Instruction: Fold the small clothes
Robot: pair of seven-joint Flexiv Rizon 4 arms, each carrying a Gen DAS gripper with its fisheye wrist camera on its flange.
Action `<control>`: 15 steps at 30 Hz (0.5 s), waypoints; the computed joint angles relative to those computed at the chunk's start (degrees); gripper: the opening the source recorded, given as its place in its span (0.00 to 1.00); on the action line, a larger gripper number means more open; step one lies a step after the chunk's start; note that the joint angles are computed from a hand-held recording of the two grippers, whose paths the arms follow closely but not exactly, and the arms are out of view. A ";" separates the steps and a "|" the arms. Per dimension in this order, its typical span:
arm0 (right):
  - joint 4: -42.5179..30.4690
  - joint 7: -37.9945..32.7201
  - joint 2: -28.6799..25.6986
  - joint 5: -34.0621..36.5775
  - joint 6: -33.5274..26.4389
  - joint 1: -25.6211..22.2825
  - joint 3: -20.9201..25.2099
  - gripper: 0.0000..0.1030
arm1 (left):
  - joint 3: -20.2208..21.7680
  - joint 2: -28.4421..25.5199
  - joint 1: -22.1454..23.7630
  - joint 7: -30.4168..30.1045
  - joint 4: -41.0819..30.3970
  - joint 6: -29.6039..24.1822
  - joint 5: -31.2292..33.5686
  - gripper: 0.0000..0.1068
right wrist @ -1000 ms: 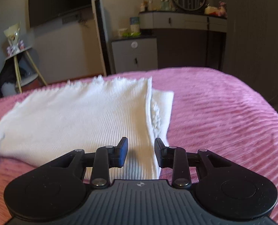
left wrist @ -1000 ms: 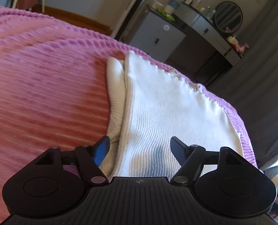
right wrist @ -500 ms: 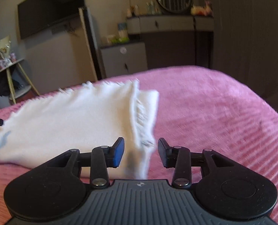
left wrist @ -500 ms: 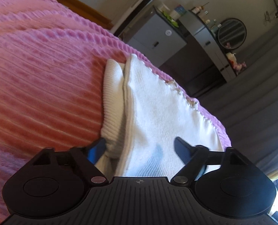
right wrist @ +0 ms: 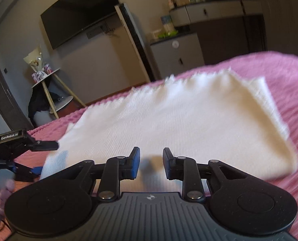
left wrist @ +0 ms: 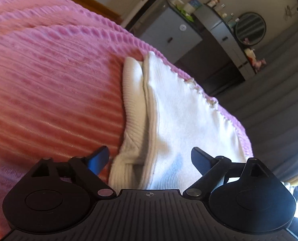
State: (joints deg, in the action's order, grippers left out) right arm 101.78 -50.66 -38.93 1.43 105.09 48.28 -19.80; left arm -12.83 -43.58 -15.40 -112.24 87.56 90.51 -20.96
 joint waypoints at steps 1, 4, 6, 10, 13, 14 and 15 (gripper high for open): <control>0.17 -0.01 -0.38 0.10 -0.05 0.38 -0.21 0.23 | -1.24 -0.41 0.63 1.10 0.12 1.04 -0.86 0.87; 1.59 -1.74 -1.16 0.34 1.33 2.83 -2.98 0.23 | -6.25 -1.58 3.94 2.26 0.13 3.14 0.22 0.79; 2.08 -2.51 -1.76 2.48 1.05 7.08 -8.09 0.22 | -6.30 -1.90 3.86 3.02 -0.65 2.52 0.49 0.69; 2.24 -3.49 -3.34 5.12 1.54 11.85 -13.79 0.22 | -5.43 -2.08 3.17 2.46 -0.82 3.02 -0.18 0.50; 1.76 -5.42 -3.38 3.05 -0.23 10.07 -10.91 0.24 | -9.39 -2.71 5.87 2.06 0.51 5.51 -0.55 0.47; 1.90 -5.54 -4.16 3.15 0.09 11.02 -11.97 0.24 | -9.78 -2.69 6.18 1.54 0.78 5.69 -0.73 0.48; 2.08 -5.82 -4.37 3.20 0.19 11.72 -12.79 0.24 | -9.44 -2.72 5.88 0.90 0.68 5.74 -0.91 0.50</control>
State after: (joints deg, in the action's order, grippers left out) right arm 103.85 -56.47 -43.30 4.63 105.28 60.00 -32.59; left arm -22.27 -46.30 -9.52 -111.34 88.23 96.25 -21.87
